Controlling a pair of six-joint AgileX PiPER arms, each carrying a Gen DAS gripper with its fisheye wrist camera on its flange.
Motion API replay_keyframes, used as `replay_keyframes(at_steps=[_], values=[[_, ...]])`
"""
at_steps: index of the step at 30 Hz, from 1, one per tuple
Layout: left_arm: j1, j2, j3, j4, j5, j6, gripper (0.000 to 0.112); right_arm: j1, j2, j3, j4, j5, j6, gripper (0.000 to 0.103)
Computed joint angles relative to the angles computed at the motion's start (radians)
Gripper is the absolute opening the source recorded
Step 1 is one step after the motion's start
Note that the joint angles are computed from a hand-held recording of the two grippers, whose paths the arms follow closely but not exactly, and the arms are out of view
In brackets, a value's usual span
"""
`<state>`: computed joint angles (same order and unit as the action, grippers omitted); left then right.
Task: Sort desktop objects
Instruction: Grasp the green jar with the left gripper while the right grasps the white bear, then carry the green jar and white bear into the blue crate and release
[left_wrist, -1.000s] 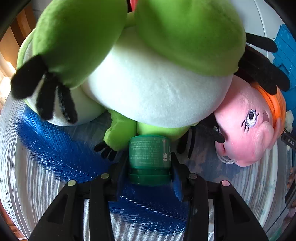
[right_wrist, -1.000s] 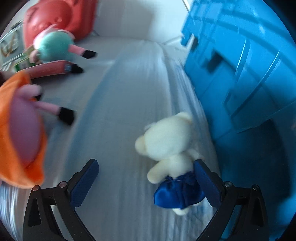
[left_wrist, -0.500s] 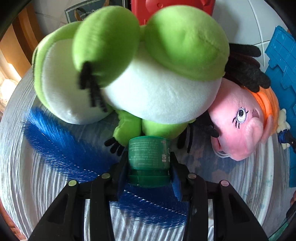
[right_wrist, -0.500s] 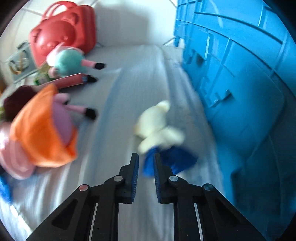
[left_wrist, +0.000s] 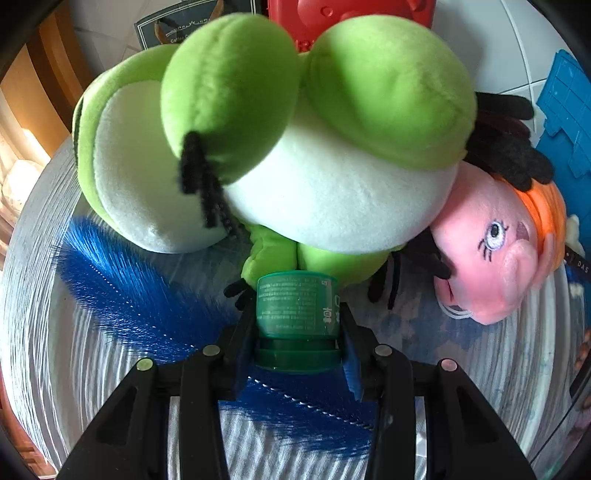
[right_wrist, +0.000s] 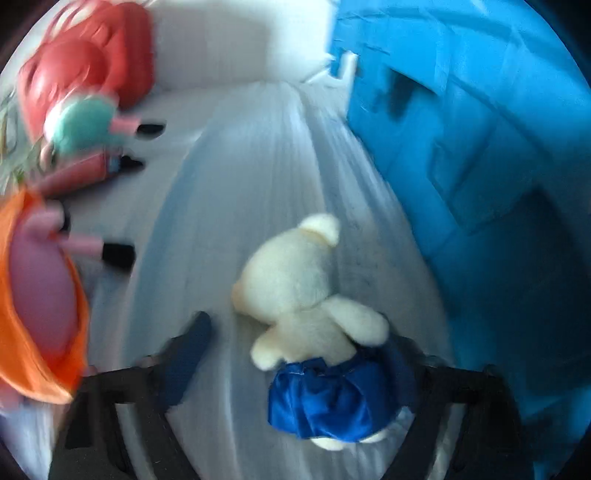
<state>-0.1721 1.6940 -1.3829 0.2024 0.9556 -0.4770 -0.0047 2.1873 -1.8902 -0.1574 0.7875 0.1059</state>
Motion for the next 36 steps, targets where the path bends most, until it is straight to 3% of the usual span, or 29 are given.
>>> replay_keyframes(at_steps=[3,9,12,14,21,29,36], values=[[-0.007,-0.04,0.011,-0.015,0.01,0.015,0.04,-0.009,-0.077,0.096,0.09,-0.028,-0.09,0.035],[-0.023,-0.168,0.071,-0.028,0.023,0.042,0.04,-0.003,-0.336,0.4,0.269,-0.081,-0.255,0.035],[-0.033,-0.122,-0.053,-0.034,0.072,0.041,0.04,-0.008,-0.431,0.471,0.346,-0.067,-0.332,0.035],[-0.017,-0.133,-0.096,-0.04,0.103,0.07,0.04,-0.004,-0.471,0.476,0.374,-0.045,-0.358,0.035],[-0.131,-0.232,0.074,0.122,-0.065,-0.095,0.04,0.0,-0.615,0.447,0.484,0.009,-0.441,0.035],[-0.285,-0.278,-0.088,0.274,0.01,-0.185,0.04,-0.024,-0.74,0.347,0.543,0.04,-0.49,0.035],[-0.438,-0.183,-0.312,0.41,0.097,-0.223,0.04,-0.15,-0.807,0.264,0.684,0.092,-0.597,0.035]])
